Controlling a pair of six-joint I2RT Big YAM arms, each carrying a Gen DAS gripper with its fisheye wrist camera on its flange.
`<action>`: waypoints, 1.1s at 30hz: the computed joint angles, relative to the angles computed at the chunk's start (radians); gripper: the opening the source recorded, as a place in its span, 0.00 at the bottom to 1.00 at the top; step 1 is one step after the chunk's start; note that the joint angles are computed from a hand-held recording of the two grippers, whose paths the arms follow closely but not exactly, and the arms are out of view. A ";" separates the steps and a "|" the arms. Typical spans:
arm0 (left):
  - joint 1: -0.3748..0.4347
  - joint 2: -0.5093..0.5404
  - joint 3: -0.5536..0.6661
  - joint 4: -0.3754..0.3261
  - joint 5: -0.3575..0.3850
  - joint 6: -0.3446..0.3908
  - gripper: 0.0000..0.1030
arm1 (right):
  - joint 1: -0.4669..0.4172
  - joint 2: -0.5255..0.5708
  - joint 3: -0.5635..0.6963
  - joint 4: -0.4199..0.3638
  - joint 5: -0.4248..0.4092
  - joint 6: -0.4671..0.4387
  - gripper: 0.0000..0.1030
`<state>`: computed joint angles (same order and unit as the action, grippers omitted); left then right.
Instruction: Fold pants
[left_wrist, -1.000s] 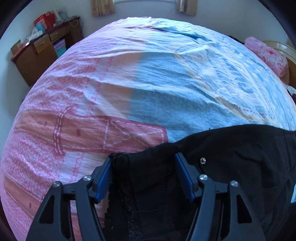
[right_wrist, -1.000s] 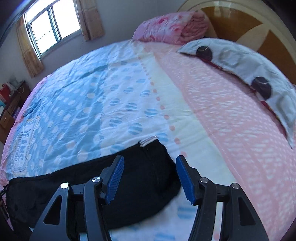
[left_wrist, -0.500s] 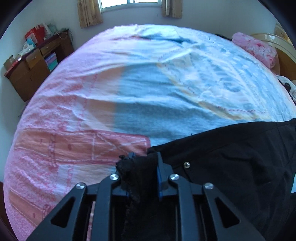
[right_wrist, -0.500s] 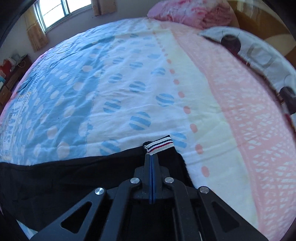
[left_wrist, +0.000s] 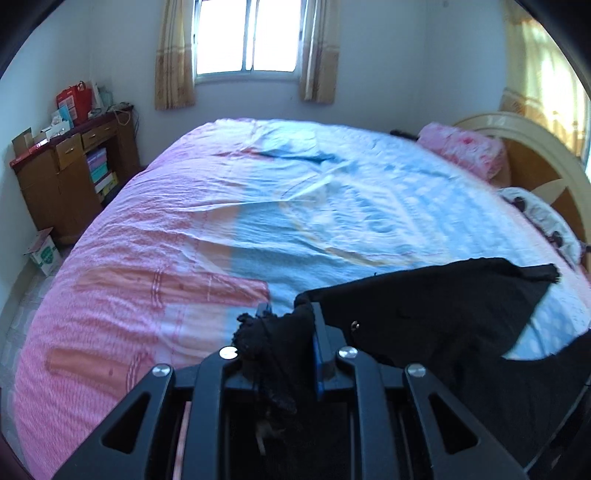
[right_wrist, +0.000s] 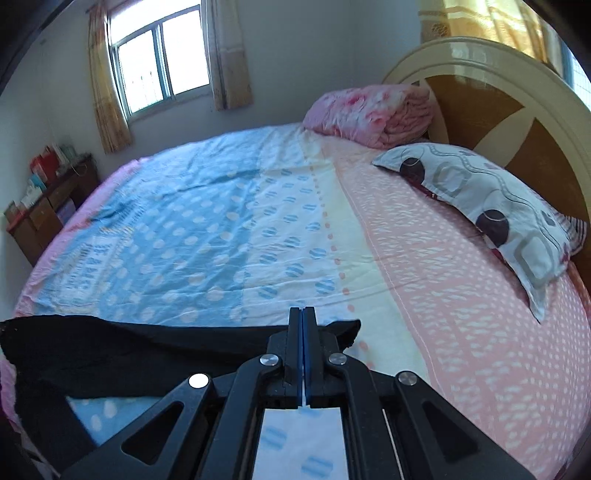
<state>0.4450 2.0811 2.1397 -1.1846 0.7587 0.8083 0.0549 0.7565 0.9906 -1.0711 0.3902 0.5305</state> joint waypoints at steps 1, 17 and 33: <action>0.012 -0.008 -0.015 -0.018 0.019 0.022 0.20 | 0.035 -0.020 -0.005 -0.030 0.019 0.012 0.00; 0.022 -0.009 -0.083 -0.004 0.000 0.026 0.20 | -0.240 0.265 -0.106 0.112 -0.296 0.119 0.53; 0.134 0.014 -0.015 -0.133 0.168 0.173 0.20 | 0.292 -0.198 0.011 -0.348 0.126 0.322 0.09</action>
<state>0.5792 2.0947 2.1250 -1.3176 0.9266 0.9816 0.3466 0.5584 1.0013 -1.4188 0.5161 0.8526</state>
